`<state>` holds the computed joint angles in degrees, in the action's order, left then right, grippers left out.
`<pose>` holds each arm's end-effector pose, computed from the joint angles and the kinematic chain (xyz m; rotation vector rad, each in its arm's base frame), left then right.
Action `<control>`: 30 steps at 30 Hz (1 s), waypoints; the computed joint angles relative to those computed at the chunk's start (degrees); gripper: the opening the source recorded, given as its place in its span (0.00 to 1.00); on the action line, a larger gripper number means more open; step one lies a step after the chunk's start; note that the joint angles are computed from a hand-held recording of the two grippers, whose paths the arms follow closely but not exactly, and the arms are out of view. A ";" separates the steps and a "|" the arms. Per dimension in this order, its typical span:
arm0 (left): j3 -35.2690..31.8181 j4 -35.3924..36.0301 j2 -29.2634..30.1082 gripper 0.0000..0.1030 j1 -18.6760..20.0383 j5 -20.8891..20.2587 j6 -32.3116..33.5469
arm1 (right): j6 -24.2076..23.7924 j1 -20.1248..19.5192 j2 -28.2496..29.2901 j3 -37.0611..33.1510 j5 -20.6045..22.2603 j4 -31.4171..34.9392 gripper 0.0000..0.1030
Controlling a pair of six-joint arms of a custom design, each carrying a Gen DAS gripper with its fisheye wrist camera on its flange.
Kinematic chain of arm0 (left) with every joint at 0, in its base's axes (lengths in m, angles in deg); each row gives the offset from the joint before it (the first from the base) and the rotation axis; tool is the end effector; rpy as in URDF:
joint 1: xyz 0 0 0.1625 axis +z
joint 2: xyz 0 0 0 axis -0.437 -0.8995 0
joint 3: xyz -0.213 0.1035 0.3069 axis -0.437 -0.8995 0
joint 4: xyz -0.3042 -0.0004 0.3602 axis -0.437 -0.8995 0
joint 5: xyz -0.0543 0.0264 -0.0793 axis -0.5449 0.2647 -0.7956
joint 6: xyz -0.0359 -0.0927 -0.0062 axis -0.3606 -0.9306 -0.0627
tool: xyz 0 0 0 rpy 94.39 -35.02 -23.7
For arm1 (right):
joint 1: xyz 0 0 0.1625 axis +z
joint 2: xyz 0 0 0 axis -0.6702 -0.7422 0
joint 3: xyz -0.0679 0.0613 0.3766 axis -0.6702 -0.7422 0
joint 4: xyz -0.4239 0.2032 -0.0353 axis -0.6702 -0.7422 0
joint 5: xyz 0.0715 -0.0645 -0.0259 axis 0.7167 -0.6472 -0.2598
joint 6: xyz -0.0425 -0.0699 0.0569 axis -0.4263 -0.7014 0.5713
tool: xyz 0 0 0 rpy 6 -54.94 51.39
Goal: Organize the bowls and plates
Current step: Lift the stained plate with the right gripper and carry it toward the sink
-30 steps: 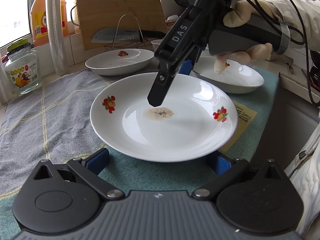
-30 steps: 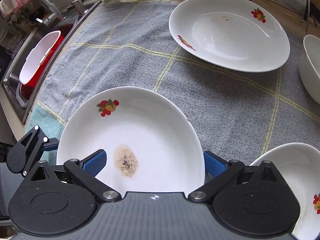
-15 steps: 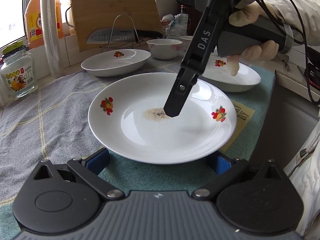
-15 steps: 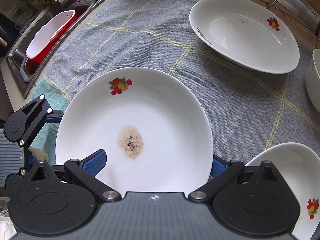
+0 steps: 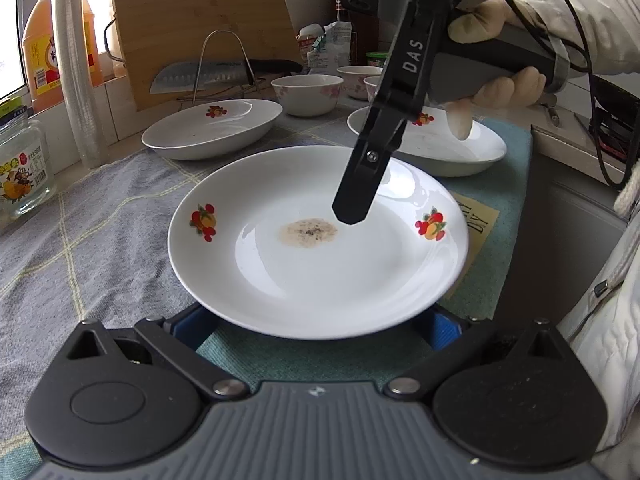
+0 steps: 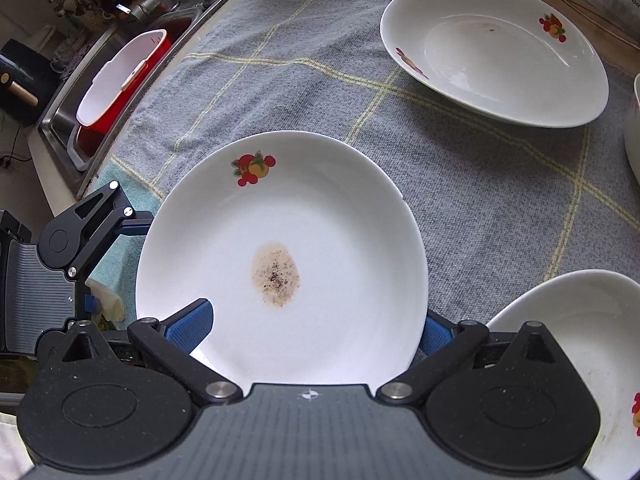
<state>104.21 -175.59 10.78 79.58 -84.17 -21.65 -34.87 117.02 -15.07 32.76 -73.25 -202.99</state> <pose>-0.2562 -0.5730 -0.0653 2.1456 2.2640 -0.2138 -0.0426 -0.5429 0.3259 0.0474 -2.6948 0.3184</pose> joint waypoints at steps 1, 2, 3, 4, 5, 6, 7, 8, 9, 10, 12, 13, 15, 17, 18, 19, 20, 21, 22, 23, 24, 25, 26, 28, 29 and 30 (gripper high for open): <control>-0.28 0.45 0.08 0.99 0.08 -0.17 0.15 | -0.06 -0.02 -0.12 0.10 0.01 -0.08 1.00; -0.35 0.72 0.04 0.99 0.12 -0.25 0.24 | -0.15 -0.02 -0.17 0.18 0.02 -0.18 1.00; -0.39 0.81 0.05 0.99 0.13 -0.28 0.33 | -0.03 0.00 -0.15 0.15 0.02 -0.14 1.00; -0.39 0.90 0.02 0.99 0.19 -0.41 0.30 | 0.08 -0.01 -0.19 0.19 0.10 -0.21 1.00; -0.56 1.31 0.01 0.99 0.28 -0.63 0.19 | 0.14 -0.06 -0.27 0.24 0.25 -0.26 1.00; -0.74 1.63 0.08 0.99 0.32 -0.72 0.18 | 0.19 -0.12 -0.29 0.22 0.45 -0.27 1.00; -0.83 1.86 0.07 0.99 0.35 -0.74 0.30 | 0.34 -0.15 -0.37 0.23 0.60 -0.26 1.00; -0.93 2.05 0.10 0.99 0.32 -0.70 0.31 | 0.47 -0.21 -0.41 0.25 0.78 -0.33 1.00; -1.00 2.21 0.11 0.99 0.29 -0.66 0.30 | 0.39 -0.27 -0.49 0.26 0.91 -0.32 1.00; -1.03 2.30 0.11 0.99 0.27 -0.62 0.36 | 0.39 -0.25 -0.52 0.28 0.94 -0.36 1.00; -1.22 2.65 0.13 0.99 0.28 -0.56 0.46 | 0.38 -0.25 -0.69 0.39 0.96 -0.36 1.00; -1.28 2.78 0.13 0.99 0.28 -0.54 0.54 | 0.28 -0.18 -0.69 0.40 0.83 -0.32 1.00; -1.36 2.89 0.17 0.99 0.21 -0.40 0.56 | 0.46 -0.16 -0.77 0.45 0.89 -0.39 1.00; -1.44 3.07 0.21 0.99 0.05 -0.07 0.47 | 0.43 -0.15 -0.82 0.46 0.92 -0.38 1.00; -1.49 3.14 0.26 0.99 -0.04 0.10 0.41 | 0.49 -0.15 -0.85 0.50 0.95 -0.47 1.00; -1.52 3.20 0.27 0.99 -0.08 0.24 0.40 | 0.48 -0.10 -0.90 0.58 0.94 -0.60 1.00; -1.52 3.20 0.27 0.99 -0.14 0.41 0.39 | 0.37 -0.02 -0.94 0.65 0.85 -0.68 1.00; -1.53 3.24 0.26 0.99 -0.18 0.55 0.38 | 0.21 0.07 -0.99 0.71 0.79 -0.78 1.00; -1.55 3.31 0.26 0.99 -0.24 0.71 0.32 | 0.17 0.15 -1.01 0.76 0.80 -0.92 1.00; -1.58 3.39 0.26 0.99 -0.32 0.89 0.14 | 0.09 0.26 -1.06 0.77 0.77 -0.96 1.00; -1.62 3.51 0.23 0.99 -0.36 1.05 -0.08 | -0.17 0.34 -1.12 0.80 0.74 -1.02 1.00; -1.69 3.63 0.21 0.99 -0.36 1.20 -0.26 | -0.33 0.47 -1.13 0.81 0.70 -1.18 1.00; -1.69 3.72 0.15 0.99 -0.44 1.42 -0.52 | -0.44 0.59 -1.13 0.82 0.65 -1.36 1.00; -1.58 3.65 -0.08 0.99 -0.50 1.50 -0.95 | -0.73 0.83 -1.07 0.77 0.60 -1.67 1.00; -1.47 3.51 -0.23 0.99 -0.56 1.57 -1.12 | -0.81 0.91 -1.06 0.71 0.68 -1.73 1.00; -1.36 3.27 -0.37 0.99 -0.61 1.65 -1.15 | -0.83 1.00 -0.95 0.52 0.73 -1.62 1.00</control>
<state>102.85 -172.31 10.41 78.97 -82.52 -22.80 -35.70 118.02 -16.03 33.28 -72.51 -204.61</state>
